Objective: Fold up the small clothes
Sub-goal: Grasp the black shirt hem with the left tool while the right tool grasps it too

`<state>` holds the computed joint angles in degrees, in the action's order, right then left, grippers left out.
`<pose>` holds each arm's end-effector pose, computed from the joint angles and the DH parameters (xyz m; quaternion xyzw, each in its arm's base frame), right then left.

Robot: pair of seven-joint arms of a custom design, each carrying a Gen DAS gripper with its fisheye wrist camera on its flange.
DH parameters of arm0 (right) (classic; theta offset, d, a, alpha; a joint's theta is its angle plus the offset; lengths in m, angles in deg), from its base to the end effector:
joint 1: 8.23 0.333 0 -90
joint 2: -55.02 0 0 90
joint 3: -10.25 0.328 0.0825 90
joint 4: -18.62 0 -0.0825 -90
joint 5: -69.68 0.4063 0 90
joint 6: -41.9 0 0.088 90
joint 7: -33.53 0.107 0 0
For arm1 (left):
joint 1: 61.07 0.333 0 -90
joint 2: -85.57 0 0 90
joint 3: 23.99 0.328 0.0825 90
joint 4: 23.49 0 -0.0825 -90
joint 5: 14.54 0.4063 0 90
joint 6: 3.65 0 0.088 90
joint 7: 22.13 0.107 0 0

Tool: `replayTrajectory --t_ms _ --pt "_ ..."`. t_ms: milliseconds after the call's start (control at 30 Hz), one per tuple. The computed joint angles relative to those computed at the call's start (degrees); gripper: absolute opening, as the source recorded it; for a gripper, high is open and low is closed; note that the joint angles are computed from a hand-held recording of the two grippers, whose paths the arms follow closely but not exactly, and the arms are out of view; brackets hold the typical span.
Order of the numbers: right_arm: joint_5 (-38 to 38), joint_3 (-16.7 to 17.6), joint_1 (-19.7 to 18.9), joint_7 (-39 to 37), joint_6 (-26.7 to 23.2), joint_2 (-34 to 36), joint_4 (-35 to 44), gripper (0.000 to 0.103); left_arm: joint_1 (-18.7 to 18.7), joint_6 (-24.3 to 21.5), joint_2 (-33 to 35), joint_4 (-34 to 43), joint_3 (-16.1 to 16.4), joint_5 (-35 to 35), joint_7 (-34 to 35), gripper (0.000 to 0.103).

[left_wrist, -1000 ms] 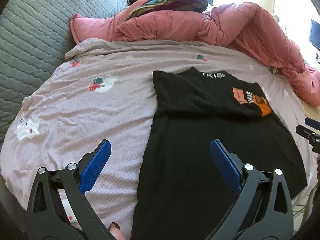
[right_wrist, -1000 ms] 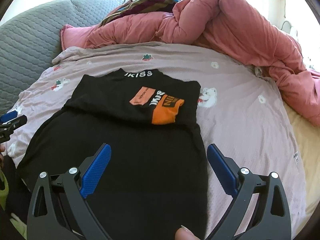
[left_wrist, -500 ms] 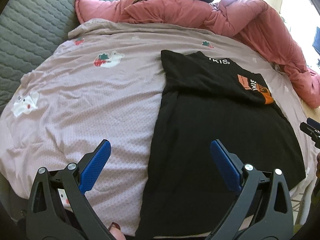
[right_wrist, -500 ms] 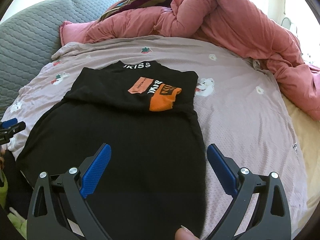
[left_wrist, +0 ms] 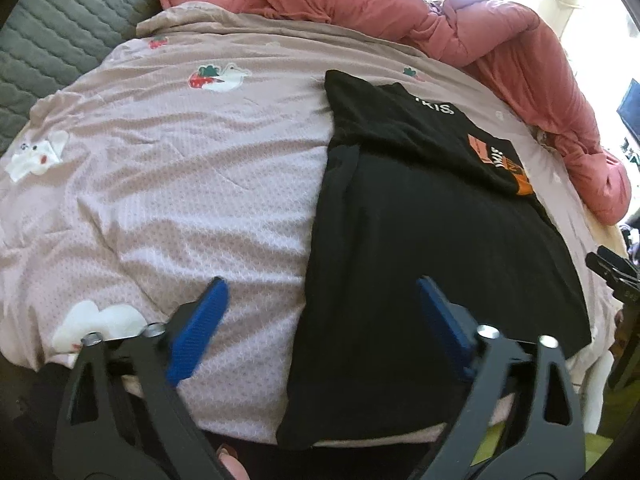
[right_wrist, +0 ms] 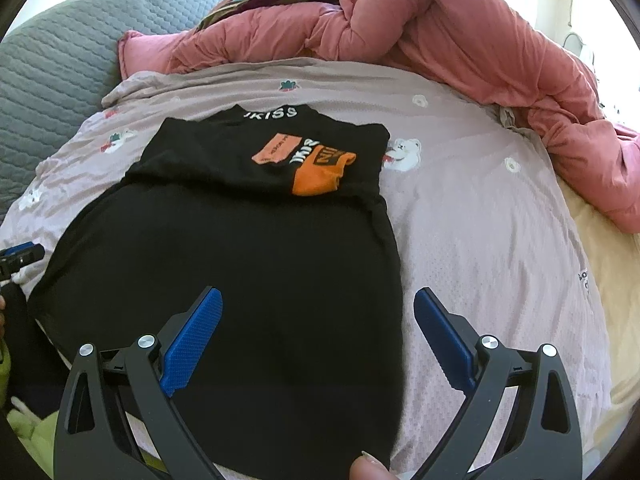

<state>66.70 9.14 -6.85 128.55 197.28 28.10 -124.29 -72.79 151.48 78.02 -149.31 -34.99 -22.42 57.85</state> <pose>0.4623 0.0032 0.5320 -0.6507 0.6803 -0.2371 0.2398 0.5267 -0.2193 0.5148 -0.6283 0.7106 -0.2931 0.1202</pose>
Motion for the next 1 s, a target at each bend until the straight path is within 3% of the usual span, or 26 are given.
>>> replayTrajectory --t_ms 167,267,567,700,800,833,900,1000 --pt "-0.88 0.4 -0.95 0.95 -0.43 -0.55 -0.48 0.096 -1.38 -1.06 -0.7 -1.29 0.92 -5.7 4.75 0.053" --pt "-1.23 0.32 -1.21 1.11 -0.44 -1.0 -0.82 0.096 -1.55 -2.23 -0.28 -1.36 0.98 -7.78 6.01 0.046" --pt "-0.42 -0.95 -1.33 0.11 -2.11 -2.62 -2.31 0.096 -1.1 -3.19 1.04 -1.05 0.18 -7.83 5.59 0.044" --pt "0.3 -1.84 -1.64 -0.95 -3.2 -4.11 -3.64 0.096 -1.2 -2.75 1.0 -0.99 0.2 -8.38 6.01 0.023" --pt "2.24 -3.57 -0.98 -3.22 -4.54 -4.69 -4.15 0.094 -1.3 -2.61 0.93 -1.11 0.36 -9.47 6.71 0.015" --pt "3.21 -4.27 -0.61 -4.21 -5.17 -4.79 -4.18 0.092 -1.32 -2.56 0.95 -1.12 0.3 -9.45 6.8 0.014" --pt "4.81 -5.1 -0.13 -5.97 -6.89 -4.73 -3.9 0.064 -1.3 -2.6 0.96 -1.08 0.14 -8.95 6.67 0.013" --pt "6.38 -5.29 -0.07 -7.84 -7.76 -5.03 -4.15 0.044 -1.27 -2.83 1.21 -0.91 0.09 -8.72 6.44 0.013"
